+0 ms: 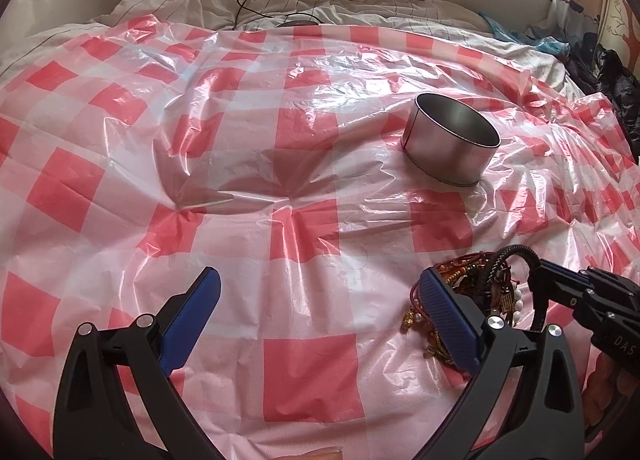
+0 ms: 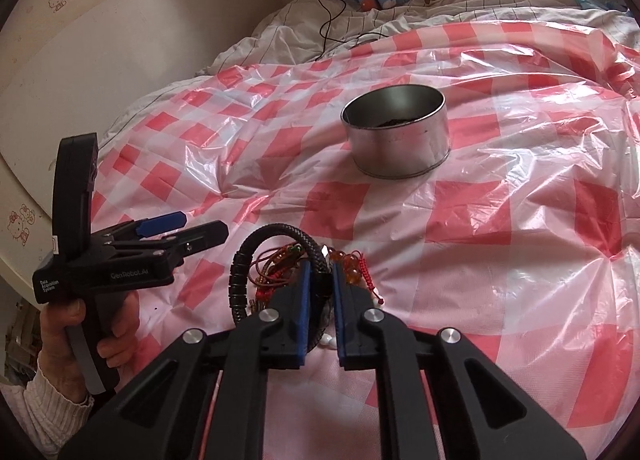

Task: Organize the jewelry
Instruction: 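Grasp the black braided bracelet from the pile with the right tool, then lift the black bracelet with the right tool while the left tool grasps red beaded jewelry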

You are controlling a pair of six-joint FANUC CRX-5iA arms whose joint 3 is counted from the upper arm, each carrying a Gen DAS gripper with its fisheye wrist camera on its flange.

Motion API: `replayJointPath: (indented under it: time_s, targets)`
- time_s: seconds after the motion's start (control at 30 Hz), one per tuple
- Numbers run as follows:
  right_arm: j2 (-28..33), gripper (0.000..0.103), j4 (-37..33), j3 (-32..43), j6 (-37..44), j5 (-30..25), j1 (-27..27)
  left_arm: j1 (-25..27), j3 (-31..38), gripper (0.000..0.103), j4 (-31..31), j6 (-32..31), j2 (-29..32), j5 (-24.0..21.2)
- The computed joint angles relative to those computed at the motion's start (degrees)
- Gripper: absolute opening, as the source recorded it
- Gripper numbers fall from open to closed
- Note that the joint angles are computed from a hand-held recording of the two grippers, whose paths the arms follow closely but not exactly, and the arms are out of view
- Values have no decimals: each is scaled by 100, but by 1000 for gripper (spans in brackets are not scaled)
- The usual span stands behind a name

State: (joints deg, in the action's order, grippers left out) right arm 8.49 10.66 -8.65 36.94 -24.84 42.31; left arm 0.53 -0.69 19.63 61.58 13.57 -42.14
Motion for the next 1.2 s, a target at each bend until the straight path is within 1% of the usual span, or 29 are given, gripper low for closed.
replayJointPath:
  time_s: [0.03,0.13,0.23,0.33,0.4,0.53,0.67,0.83,0.87,0.9,0.97,1.07,1.2]
  targets:
    - [-48,11,94,-79,-121,86,-13,-10,-6,95,28,-47,4,12]
    - [-231,11,700,-410,-798,337,-80,-31,-161,95,313,-440,-36,105]
    - [-378,11,1335,-691,-1518,413,-179,-102,-253,95,392,-696,-78,179]
    - [-445,11,1994,-874,-2251,187,-246,-152,-250,95,374,-779,-71,105]
    - [-454,11,2161,-905,-2497,-30,-273,-192,-218,95,206,-675,-69,95]
    - [-346,11,2035,-795,-2548,-468,-310,-246,-165,95,-64,-561,-69,105]
    - [-219,12,1766,-645,-2397,-709,-321,-276,-149,95,-208,-504,-88,128]
    - [-92,12,1451,-445,-2165,-1032,-317,-248,-175,95,-15,-660,-72,55]
    - [-72,14,1406,-415,-2146,-1090,-320,-234,-185,95,77,-725,-62,19]
    - [-56,23,1369,-394,-2137,-1130,-322,-218,-205,95,195,-817,-54,-23]
    - [-49,32,1487,-416,-2265,-1177,-305,-216,-243,95,311,-938,-57,-43]
    - [-14,32,1454,-365,-2180,-1235,-296,-262,-298,95,291,-1023,-95,35]
    - [102,32,1419,-238,-2039,-1427,-254,-279,-358,95,437,-1218,-110,40]
